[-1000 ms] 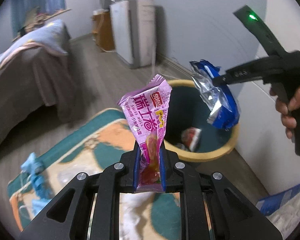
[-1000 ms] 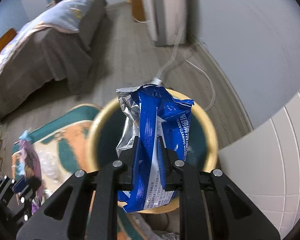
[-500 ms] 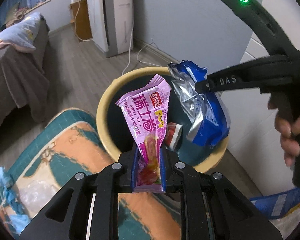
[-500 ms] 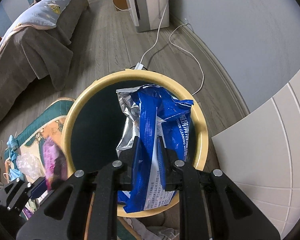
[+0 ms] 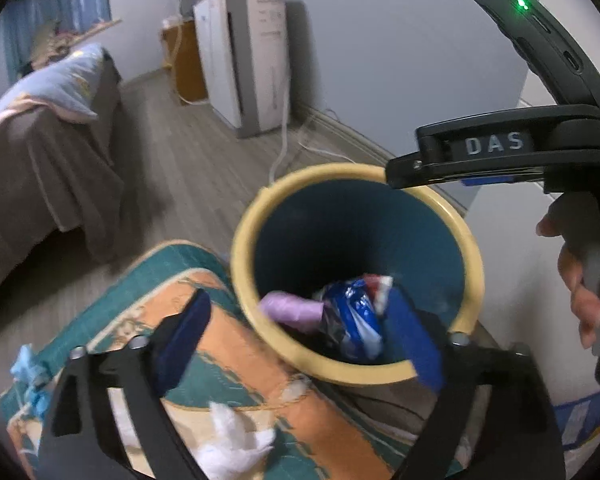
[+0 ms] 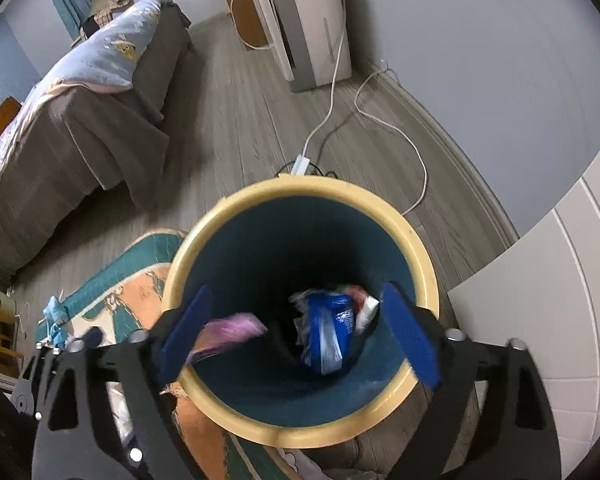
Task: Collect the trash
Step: 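Carry wrapper and foil bag over the bin and open both tools to drop them, then grasp the blue face mask with left tool while right tool grasps clear plastic bag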
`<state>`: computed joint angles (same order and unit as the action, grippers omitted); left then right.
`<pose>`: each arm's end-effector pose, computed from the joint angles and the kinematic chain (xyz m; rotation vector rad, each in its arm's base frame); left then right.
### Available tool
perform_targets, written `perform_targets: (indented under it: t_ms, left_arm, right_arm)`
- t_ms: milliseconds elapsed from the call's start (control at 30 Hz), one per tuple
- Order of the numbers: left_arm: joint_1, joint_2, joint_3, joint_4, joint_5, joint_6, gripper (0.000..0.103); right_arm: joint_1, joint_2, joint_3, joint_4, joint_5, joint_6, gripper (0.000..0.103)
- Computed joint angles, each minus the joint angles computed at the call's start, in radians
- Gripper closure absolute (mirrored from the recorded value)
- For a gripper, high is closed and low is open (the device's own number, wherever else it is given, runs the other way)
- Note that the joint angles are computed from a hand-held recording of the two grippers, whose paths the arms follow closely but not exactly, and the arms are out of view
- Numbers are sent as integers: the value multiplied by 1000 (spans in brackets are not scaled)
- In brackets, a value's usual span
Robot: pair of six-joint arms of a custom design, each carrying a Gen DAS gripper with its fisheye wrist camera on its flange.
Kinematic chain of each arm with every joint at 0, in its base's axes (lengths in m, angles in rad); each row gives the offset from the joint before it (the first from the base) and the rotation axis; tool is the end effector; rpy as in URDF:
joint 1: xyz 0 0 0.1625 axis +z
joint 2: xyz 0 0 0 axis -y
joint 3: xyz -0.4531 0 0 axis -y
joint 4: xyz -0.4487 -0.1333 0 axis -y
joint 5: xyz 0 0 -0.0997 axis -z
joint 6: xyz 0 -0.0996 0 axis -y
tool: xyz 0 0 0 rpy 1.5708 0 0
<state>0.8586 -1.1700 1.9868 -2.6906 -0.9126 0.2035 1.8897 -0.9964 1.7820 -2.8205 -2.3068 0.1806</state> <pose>-0.2468 -0.5831 0.2072 0.9948 2.3156 -0.5882 0.2780 -0.6302 0.2042 -0.0529 -2.4365 0.7870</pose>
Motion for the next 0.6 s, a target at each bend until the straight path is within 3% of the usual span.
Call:
perform_targets:
  t_ms: [333, 600]
  left_arm:
    - [-3, -132, 28, 34, 85, -67, 7]
    - [13, -293, 17, 124, 225, -100, 6]
  right_arm:
    - [48, 42, -46, 9, -31, -18, 6]
    - [103, 104, -105, 34, -44, -45, 6]
